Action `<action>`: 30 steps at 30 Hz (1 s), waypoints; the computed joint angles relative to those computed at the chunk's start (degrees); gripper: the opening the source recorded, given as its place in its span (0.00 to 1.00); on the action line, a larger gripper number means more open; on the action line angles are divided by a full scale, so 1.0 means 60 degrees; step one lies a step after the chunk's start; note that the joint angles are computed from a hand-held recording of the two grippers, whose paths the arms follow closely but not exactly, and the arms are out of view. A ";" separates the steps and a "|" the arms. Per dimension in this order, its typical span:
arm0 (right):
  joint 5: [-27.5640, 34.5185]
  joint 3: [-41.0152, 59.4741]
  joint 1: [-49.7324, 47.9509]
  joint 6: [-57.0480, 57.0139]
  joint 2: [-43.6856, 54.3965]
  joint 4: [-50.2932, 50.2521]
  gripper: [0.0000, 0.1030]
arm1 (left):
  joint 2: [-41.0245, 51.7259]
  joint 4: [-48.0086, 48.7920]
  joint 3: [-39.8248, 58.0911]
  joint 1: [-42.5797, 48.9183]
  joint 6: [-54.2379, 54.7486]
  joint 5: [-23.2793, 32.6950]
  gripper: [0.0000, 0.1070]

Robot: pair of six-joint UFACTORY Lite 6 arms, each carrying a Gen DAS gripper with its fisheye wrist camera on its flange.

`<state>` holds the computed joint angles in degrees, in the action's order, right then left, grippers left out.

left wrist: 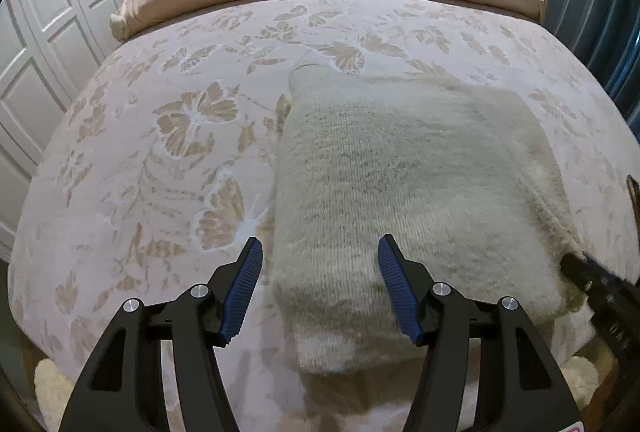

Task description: Fold small clothes

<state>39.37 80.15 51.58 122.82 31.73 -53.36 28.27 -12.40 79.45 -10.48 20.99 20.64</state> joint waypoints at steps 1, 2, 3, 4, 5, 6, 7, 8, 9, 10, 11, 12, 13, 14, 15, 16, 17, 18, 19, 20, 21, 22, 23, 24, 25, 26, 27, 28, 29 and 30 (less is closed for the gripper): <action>0.0128 -0.0116 0.0037 0.0227 -0.0169 -0.0192 0.54 | -0.0038 -0.0380 0.0035 0.0086 0.0353 0.0168 0.57; 0.0199 -0.0289 0.0060 0.0478 -0.0347 -0.0418 0.62 | -0.0079 -0.0904 0.0081 0.0222 0.0847 0.0383 0.66; 0.0147 -0.0545 0.0023 0.0709 -0.0564 -0.0664 0.64 | -0.0114 -0.1616 0.0119 0.0437 0.1517 0.0619 0.72; 0.0047 -0.0576 -0.0068 0.0733 -0.0562 -0.0726 0.65 | -0.0135 -0.2198 0.0102 0.0592 0.2038 0.0750 0.79; -0.0077 -0.0634 -0.0151 0.0762 -0.0565 -0.0778 0.69 | -0.0077 -0.3084 0.0172 0.0919 0.2794 0.1034 0.81; -0.0276 -0.0772 -0.0283 0.0840 -0.0588 -0.0873 0.71 | -0.0018 -0.3570 0.0184 0.1095 0.3192 0.1175 0.81; -0.0434 -0.0840 -0.0377 0.0851 -0.0563 -0.0898 0.71 | 0.0151 -0.3904 0.0311 0.1285 0.3438 0.1373 0.81; -0.0631 -0.0886 -0.0458 0.0880 -0.0484 -0.0912 0.71 | 0.0507 -0.4072 0.0619 0.1506 0.3542 0.1632 0.81; -0.0955 -0.1025 -0.0583 0.1031 -0.0402 -0.0984 0.71 | 0.0745 -0.4028 0.0810 0.1587 0.3447 0.1749 0.81; -0.1207 -0.1017 -0.0693 0.1109 -0.0260 -0.1014 0.71 | 0.1041 -0.3912 0.1051 0.1657 0.3256 0.1901 0.81; -0.1514 -0.1057 -0.0806 0.1286 -0.0152 -0.1157 0.71 | 0.1413 -0.4046 0.1341 0.1751 0.3292 0.2147 0.81; -0.1977 -0.1128 -0.0976 0.1618 -0.0002 -0.1449 0.71 | 0.1548 -0.4207 0.1414 0.1782 0.3381 0.2235 0.82; -0.2272 -0.1110 -0.1070 0.1824 0.0168 -0.1592 0.72 | 0.1697 -0.4328 0.1489 0.1757 0.3436 0.2243 0.82; -0.2522 -0.1084 -0.1166 0.1988 0.0303 -0.1752 0.73 | 0.1767 -0.4373 0.1519 0.1705 0.3482 0.2204 0.83; -0.2747 -0.1055 -0.1253 0.2263 0.0440 -0.2036 0.74 | 0.1899 -0.4394 0.1623 0.1590 0.3526 0.2113 0.83; -0.2831 -0.0961 -0.1310 0.2275 0.0566 -0.2088 0.76 | 0.2020 -0.4337 0.1737 0.1495 0.3476 0.2017 0.86; -0.2842 -0.0842 -0.1358 0.2095 0.0675 -0.2009 0.77 | 0.2214 -0.4156 0.1925 0.1351 0.3267 0.1866 0.88; -0.2842 -0.0641 -0.1427 0.1640 0.0825 -0.1733 0.78 | 0.2388 -0.4165 0.2117 0.1320 0.3245 0.1892 0.88; -0.2832 -0.0465 -0.1486 0.1183 0.0931 -0.1408 0.78 | 0.2571 -0.4101 0.2327 0.1290 0.3115 0.1937 0.91; -0.2804 -0.0253 -0.1535 0.0697 0.1067 -0.1038 0.79 | 0.2823 -0.3967 0.2604 0.1242 0.2825 0.1962 0.92; -0.2760 -0.0003 -0.1614 0.0057 0.1217 -0.0575 0.80 | 0.2978 -0.4071 0.2778 0.1268 0.2856 0.2074 0.92; -0.2696 0.0184 -0.1650 -0.0409 0.1321 -0.0233 0.80 | 0.3177 -0.4105 0.3011 0.1270 0.2824 0.2184 0.92; -0.2627 0.0376 -0.1687 -0.0856 0.1428 0.0097 0.81 | 0.3352 -0.4166 0.3175 0.1247 0.2817 0.2222 0.92; -0.2586 0.0578 -0.1748 -0.1287 0.1561 0.0398 0.82 | 0.3484 -0.4190 0.3323 0.1239 0.2822 0.2239 0.92; -0.2584 0.0667 -0.1778 -0.1437 0.1627 0.0505 0.82 | 0.3567 -0.4242 0.3396 0.1214 0.2857 0.2216 0.92; -0.2606 0.0684 -0.1796 -0.1487 0.1643 0.0543 0.83 | 0.3655 -0.4290 0.3482 0.1189 0.2892 0.2193 0.92; -0.2661 0.0749 -0.1856 -0.1622 0.1700 0.0613 0.84 | 0.3733 -0.4391 0.3539 0.1163 0.2983 0.2155 0.92; -0.2696 0.0781 -0.1883 -0.1676 0.1725 0.0628 0.84 | 0.3819 -0.4465 0.3624 0.1156 0.3059 0.2156 0.92; -0.2750 0.0804 -0.1915 -0.1669 0.1758 0.0588 0.85 | 0.3934 -0.4572 0.3740 0.1141 0.3141 0.2179 0.92; -0.2797 0.0833 -0.1961 -0.1710 0.1789 0.0578 0.86 | 0.4060 -0.4628 0.3894 0.1153 0.3193 0.2243 0.92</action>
